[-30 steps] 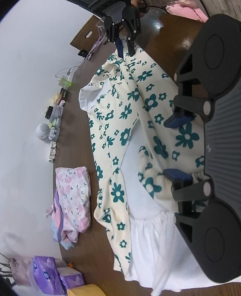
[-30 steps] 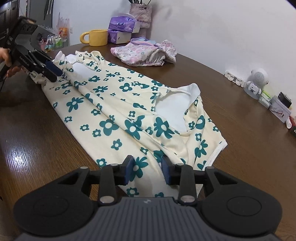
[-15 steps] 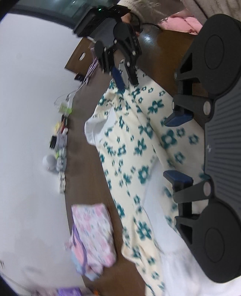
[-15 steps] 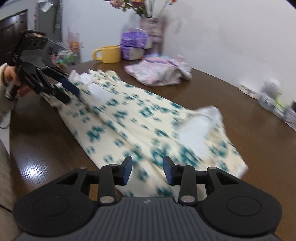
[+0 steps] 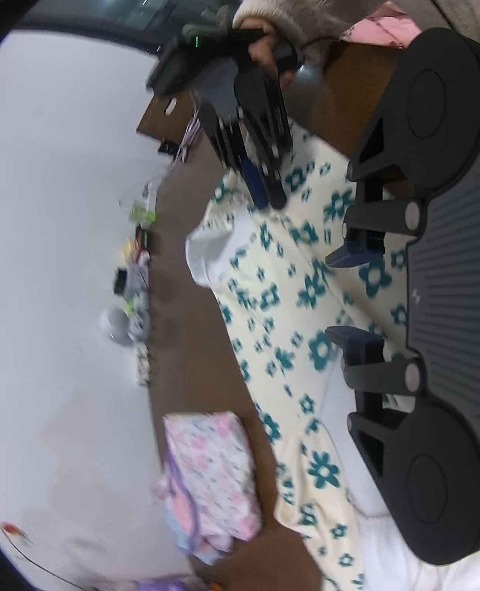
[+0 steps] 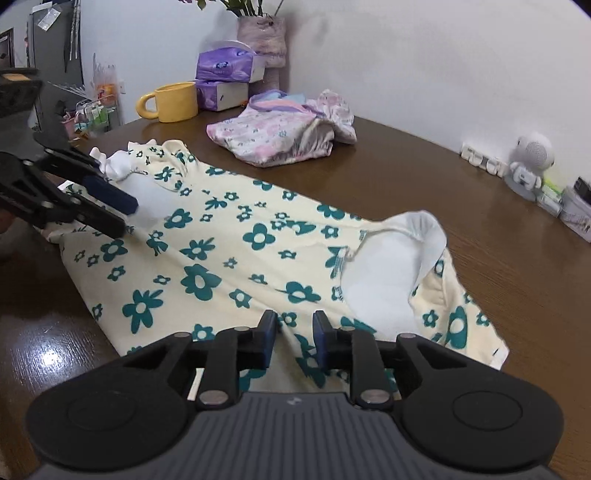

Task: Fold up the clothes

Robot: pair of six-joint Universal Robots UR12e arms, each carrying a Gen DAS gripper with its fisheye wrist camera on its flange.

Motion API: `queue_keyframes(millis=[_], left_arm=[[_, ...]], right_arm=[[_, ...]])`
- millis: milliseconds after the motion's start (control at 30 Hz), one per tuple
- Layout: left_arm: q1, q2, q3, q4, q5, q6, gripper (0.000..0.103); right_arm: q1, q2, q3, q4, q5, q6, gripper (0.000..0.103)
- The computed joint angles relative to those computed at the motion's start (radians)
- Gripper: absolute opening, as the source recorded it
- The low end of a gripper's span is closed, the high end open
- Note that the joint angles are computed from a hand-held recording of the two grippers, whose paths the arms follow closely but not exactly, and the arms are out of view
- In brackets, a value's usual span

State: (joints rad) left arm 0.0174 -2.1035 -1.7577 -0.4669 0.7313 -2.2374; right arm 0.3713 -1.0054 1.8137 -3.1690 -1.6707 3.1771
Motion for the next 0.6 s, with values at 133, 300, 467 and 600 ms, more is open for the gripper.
queue_keyframes(millis=[133,300,467,600], left_arm=[[0.005,0.024,-0.03,0.003,0.006,0.04,0.025],[0.029,0.052,-0.068,-0.009,0.032,0.044,0.025],[0.08,0.074,-0.117,0.084,0.063,-0.095,0.028],[0.118,0.089,-0.15,0.22,0.118,-0.219,0.045]], right_arm=[[0.002,0.002,0.0,-0.001,-0.01,0.006,0.022],[0.014,-0.033,0.045,-0.079,-0.039,0.033,0.022],[0.033,-0.069,0.1,-0.084,-0.077,0.071,0.022],[0.037,-0.072,0.13,-0.081,-0.134,0.138,0.024]])
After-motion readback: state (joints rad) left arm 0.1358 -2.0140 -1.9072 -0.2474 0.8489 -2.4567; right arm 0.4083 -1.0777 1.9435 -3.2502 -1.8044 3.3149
